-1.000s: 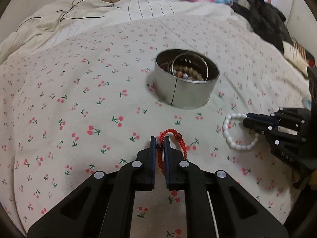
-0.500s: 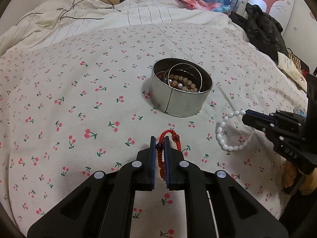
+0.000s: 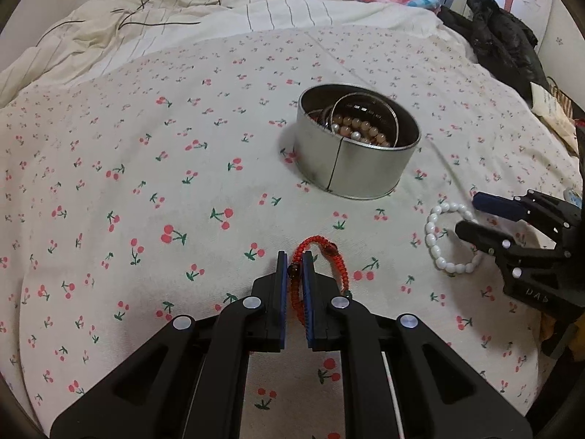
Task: Organize jewelry
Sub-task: 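Carry the red string bracelet with left while right carries the white bead bracelet toward the tin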
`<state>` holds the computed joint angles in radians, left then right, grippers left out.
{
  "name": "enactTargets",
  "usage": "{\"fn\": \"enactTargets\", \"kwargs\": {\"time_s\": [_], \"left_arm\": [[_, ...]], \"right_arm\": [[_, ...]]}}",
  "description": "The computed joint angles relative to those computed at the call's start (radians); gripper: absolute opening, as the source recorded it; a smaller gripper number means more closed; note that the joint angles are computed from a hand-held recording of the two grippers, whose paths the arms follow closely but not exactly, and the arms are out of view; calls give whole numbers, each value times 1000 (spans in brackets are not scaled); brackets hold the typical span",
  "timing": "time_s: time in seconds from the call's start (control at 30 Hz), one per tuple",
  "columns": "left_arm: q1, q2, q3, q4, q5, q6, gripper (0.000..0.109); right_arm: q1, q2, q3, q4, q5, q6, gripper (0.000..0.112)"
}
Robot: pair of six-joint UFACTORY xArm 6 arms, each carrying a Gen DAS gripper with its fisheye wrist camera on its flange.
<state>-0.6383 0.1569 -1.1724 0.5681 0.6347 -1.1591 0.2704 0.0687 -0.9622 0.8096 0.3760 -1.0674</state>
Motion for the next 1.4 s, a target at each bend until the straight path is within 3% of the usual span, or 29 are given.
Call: {"fn": "enactTargets", "kwargs": {"time_s": [0.13,0.3,0.43,0.5,0.67,1.4], "left_arm": [[-4,18,-16,-7,27,14,10],[-8,31,-30,-6,43,18,25],[-17,37,-43,5,63,30,25],[-18,34,-39,3,49,40,13],[-32,33,-50,40,62,33,7],[-69,-14,-73,197,84,-24,7]], "right_arm": [[5,7,5,-24,-14,9,50],[7,4,10,-21,-12,-10,46],[15,-6,20,1,-10,-49,16],[16,-10,23,18,-9,-65,9],[8,-16,15,67,9,-92,8],[-35,-89,-4,351,119,-283,8]]}}
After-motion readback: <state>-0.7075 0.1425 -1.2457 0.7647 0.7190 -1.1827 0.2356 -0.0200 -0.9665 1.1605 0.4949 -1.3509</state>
